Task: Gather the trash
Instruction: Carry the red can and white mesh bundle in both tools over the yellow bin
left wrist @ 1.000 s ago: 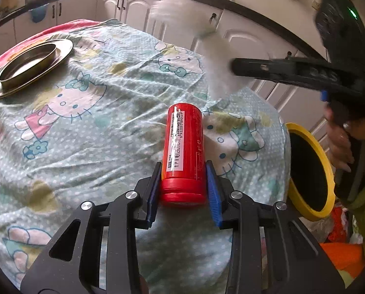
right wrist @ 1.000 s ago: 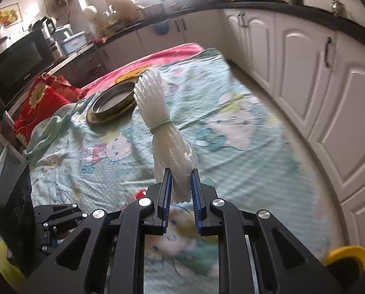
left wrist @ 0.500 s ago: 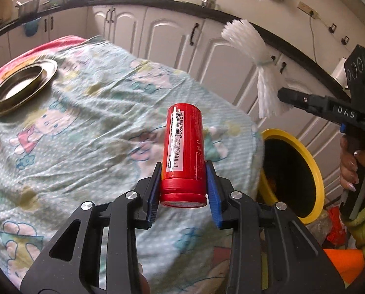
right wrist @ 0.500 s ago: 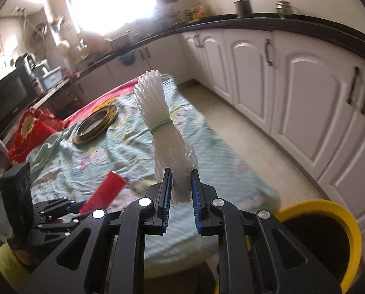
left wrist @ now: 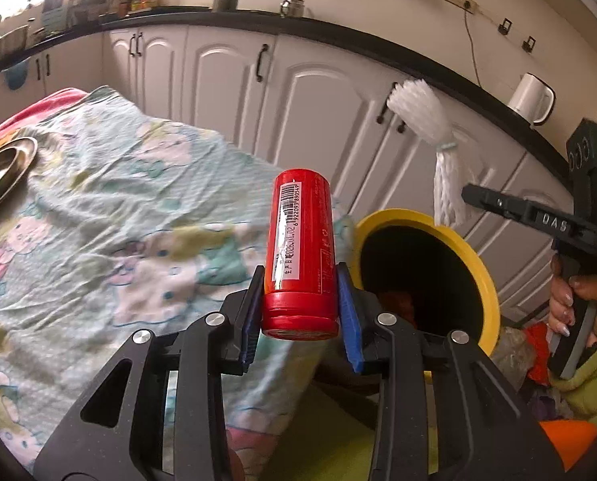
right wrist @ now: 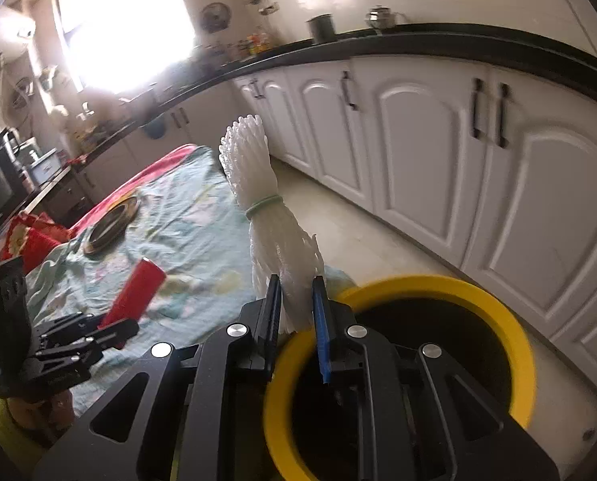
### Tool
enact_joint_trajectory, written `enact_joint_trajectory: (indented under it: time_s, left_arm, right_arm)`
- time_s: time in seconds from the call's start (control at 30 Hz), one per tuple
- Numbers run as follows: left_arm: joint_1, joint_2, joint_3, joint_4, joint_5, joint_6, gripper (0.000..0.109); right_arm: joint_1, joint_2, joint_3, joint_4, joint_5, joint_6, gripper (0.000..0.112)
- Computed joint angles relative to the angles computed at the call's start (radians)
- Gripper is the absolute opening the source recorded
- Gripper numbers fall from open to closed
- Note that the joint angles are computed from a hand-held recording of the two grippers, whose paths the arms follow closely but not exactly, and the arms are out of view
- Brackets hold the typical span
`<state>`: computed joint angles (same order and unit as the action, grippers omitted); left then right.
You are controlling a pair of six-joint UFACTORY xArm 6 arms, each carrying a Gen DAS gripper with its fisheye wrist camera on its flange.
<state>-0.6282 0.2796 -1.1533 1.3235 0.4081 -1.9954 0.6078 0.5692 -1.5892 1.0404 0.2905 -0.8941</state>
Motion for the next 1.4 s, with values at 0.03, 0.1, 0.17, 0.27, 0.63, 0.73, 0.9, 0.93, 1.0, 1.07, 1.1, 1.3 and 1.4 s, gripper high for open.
enact_joint_trajectory:
  time_s: [0.03,0.1,0.17,0.27,0.63,0.73,0.9,0.93,1.0,1.07,1.1,1.3,1.4]
  left_arm:
    - [-0.004,0.013,-0.018,-0.009,-0.002,0.012,0.027]
    - [-0.013,0.032,-0.044,-0.017,0.0,0.027,0.027]
    - [-0.019,0.055,-0.075,-0.033,-0.006,0.052,0.027]
    - [-0.026,0.093,-0.124,-0.07,-0.018,0.102,0.027]
    - [-0.038,0.222,-0.3,-0.213,-0.038,0.295,0.027]
    - [-0.043,0.261,-0.357,-0.248,-0.034,0.35,0.027]
    - [-0.048,0.321,-0.437,-0.293,-0.035,0.413,0.027]
    - [-0.049,0.33,-0.447,-0.298,-0.033,0.418,0.027]
    - [-0.051,0.352,-0.473,-0.318,-0.032,0.436,0.027]
    - [-0.052,0.368,-0.491,-0.331,-0.034,0.447,0.027]
    - [-0.055,0.375,-0.499,-0.328,-0.034,0.446,0.027]
    - [-0.061,0.405,-0.527,-0.353,-0.043,0.484,0.027]
    - [-0.062,0.416,-0.535,-0.373,-0.046,0.507,0.027]
  right_arm:
    - [-0.006,-0.012,0.022,0.015,-0.012,-0.009,0.015]
    - [-0.018,-0.033,0.06,0.036,-0.031,-0.024,0.015]
    - [-0.026,-0.042,0.082,0.051,-0.043,-0.035,0.015]
    - [-0.041,-0.06,0.118,0.074,-0.059,-0.055,0.015]
    - [-0.085,-0.096,0.198,0.177,-0.08,-0.13,0.016]
    - [-0.092,-0.106,0.22,0.203,-0.086,-0.151,0.016]
    - [-0.106,-0.113,0.248,0.245,-0.095,-0.178,0.016]
    - [-0.107,-0.113,0.251,0.255,-0.098,-0.185,0.016]
    - [-0.111,-0.114,0.259,0.271,-0.1,-0.195,0.016]
    - [-0.114,-0.115,0.269,0.281,-0.103,-0.201,0.016]
    - [-0.115,-0.115,0.274,0.289,-0.105,-0.207,0.016]
    - [-0.123,-0.123,0.299,0.32,-0.099,-0.227,0.016]
    - [-0.125,-0.125,0.309,0.318,-0.095,-0.222,0.016]
